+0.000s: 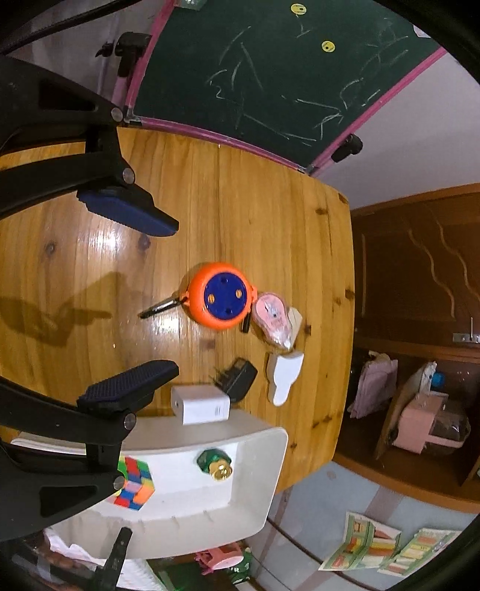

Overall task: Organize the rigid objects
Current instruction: 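Withdraw the left tool toward the orange cord reel, then grasp the orange-and-blue cord reel with the left gripper and lift it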

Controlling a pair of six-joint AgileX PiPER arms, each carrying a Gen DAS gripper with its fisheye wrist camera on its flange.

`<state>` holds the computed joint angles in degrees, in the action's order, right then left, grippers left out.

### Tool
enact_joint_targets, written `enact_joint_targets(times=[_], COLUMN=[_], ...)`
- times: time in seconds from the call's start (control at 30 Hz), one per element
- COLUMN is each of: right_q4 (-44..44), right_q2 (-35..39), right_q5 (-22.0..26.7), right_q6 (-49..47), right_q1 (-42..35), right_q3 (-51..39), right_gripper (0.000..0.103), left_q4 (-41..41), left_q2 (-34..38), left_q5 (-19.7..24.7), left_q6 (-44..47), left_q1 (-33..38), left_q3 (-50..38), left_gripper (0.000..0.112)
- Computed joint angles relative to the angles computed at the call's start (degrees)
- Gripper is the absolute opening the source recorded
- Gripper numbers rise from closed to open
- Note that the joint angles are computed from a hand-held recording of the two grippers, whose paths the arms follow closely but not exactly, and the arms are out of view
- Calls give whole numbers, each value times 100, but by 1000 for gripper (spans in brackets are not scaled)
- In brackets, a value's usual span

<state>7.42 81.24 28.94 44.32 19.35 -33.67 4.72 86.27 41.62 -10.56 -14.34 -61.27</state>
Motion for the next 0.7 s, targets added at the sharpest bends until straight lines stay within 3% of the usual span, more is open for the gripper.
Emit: enact_joint_targets(times=[0.13, 0.3, 0.4, 0.47, 0.57, 0.7], right_q4=[147, -1352, -1363, -1301, -1278, -1432], right_q2=[18, 124, 65, 25, -20, 22], right_q5=[-30, 169, 51, -58, -113, -171], right_q6=[-274, 1108, 1079, 1012, 1040, 1362], right_q1=[-143, 540, 495, 434, 422, 570], right_q3=[27, -159, -63, 15, 85, 97], right_gripper=[11, 6, 6, 6, 6, 6], left_q4=[105, 388, -581, -1206, -1314, -1346], left_q2=[265, 722, 1045, 1381, 1672, 2118], left_q5=[-109, -326, -440, -251, -209, -66], left_q6=[-23, 84, 1220, 1871, 2001, 1970], left_q1=[93, 58, 318, 480, 491, 493], left_q3=[-81, -215, -374, -651, -897, -1333], left_gripper=[73, 73, 73, 73, 88, 89])
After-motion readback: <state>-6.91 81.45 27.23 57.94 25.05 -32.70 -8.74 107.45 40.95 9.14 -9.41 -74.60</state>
